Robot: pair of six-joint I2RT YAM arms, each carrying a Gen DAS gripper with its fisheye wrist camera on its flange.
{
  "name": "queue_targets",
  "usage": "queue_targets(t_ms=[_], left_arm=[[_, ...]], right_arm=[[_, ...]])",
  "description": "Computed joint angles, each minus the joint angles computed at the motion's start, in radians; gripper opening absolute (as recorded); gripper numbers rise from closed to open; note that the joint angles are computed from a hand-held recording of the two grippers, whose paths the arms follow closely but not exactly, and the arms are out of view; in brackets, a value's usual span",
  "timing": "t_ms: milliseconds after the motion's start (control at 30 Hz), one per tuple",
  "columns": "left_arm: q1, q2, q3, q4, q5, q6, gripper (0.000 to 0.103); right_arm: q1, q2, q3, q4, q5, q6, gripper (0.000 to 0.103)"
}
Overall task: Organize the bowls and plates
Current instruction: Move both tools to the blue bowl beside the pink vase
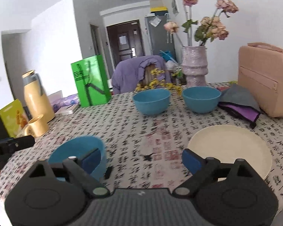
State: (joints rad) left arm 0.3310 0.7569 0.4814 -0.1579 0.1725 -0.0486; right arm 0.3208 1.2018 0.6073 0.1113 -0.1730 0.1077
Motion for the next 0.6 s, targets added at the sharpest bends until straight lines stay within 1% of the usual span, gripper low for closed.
queue_targets(t_ms=[133, 267, 367, 433, 467, 600], left_arm=[[-0.101, 0.273, 0.191, 0.007, 0.032, -0.017, 0.103], [-0.178, 0.574, 0.466, -0.035, 0.088, -0.019, 0.103], [-0.223, 0.788, 0.694, -0.082, 0.099, -0.006, 0.103], [-0.253, 0.938, 0.871, -0.122, 0.075, -0.018, 0.103], [-0.260, 0.994, 0.940, -0.143, 0.081, -0.020, 0.103], [-0.289, 1.244, 1.278, -0.279, 0.108, -0.045, 0.102]], right_arm=[[-0.090, 0.102, 0.091, 0.002, -0.031, -0.008, 0.093], [-0.205, 0.251, 0.251, -0.038, -0.103, -0.017, 0.093], [-0.268, 0.392, 0.425, -0.107, -0.127, -0.020, 0.093], [-0.295, 0.492, 0.563, -0.171, -0.136, -0.031, 0.093], [-0.305, 0.537, 0.627, -0.198, -0.139, -0.032, 0.093], [-0.326, 0.728, 0.907, -0.316, -0.135, -0.024, 0.093]])
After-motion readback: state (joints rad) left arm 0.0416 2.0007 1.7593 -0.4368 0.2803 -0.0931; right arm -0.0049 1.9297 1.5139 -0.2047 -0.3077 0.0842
